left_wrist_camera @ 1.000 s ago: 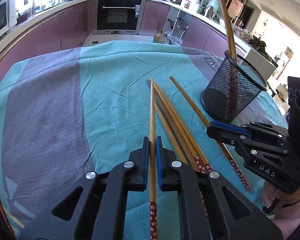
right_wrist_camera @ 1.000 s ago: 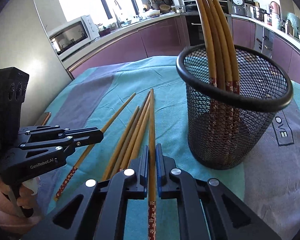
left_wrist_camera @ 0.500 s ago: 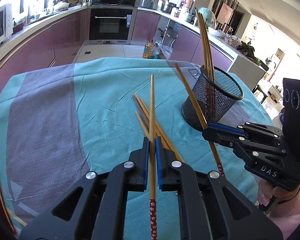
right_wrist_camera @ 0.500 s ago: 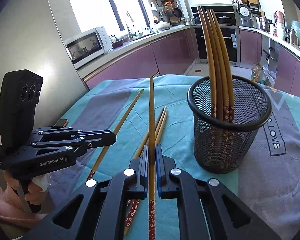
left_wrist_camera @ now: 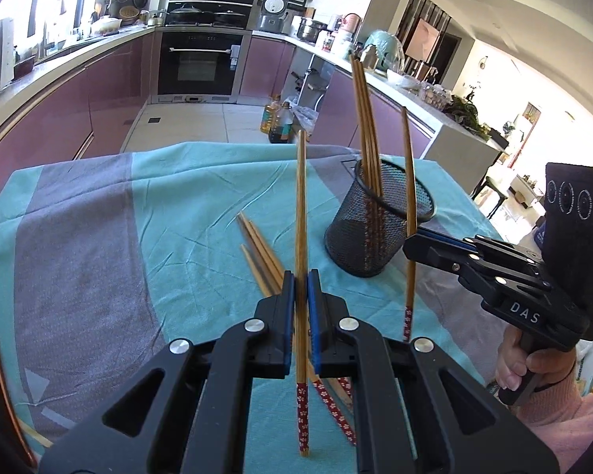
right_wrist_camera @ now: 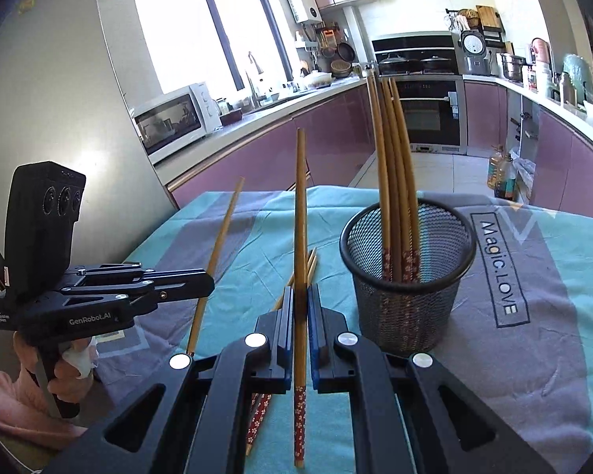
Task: Organize utensils
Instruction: 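Lift the chopstick upright into the mesh cup with the right tool while the left tool inserts its own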
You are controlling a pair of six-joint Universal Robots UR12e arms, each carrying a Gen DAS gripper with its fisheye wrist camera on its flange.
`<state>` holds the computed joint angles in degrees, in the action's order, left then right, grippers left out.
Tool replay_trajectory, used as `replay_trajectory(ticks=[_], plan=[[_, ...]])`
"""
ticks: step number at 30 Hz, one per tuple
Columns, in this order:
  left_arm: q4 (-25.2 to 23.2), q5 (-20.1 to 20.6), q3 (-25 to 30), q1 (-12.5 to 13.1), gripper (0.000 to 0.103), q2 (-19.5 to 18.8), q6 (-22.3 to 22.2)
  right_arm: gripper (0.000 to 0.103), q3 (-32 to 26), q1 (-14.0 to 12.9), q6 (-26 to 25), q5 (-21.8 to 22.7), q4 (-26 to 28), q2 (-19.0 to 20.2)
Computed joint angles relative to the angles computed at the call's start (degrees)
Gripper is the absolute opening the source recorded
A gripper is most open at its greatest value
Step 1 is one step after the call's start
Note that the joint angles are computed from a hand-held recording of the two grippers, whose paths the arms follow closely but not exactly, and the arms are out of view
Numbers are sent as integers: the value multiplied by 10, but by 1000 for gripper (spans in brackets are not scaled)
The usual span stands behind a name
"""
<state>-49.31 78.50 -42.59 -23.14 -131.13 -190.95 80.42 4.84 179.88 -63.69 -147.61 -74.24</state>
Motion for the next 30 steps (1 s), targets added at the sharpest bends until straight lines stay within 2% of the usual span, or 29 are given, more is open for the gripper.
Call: replay_trajectory(ticks=[4,18,30], plan=[[13,-18,-3,2,7,5,5,6,2,-5,8,3,-19,-3],[50,-44,1,4,7,10,-4,6,3,-20,25,9,-67,-8],[57,-67,67,5,7,-21,-13,6,-4,-26,21,-1,-101,-11]])
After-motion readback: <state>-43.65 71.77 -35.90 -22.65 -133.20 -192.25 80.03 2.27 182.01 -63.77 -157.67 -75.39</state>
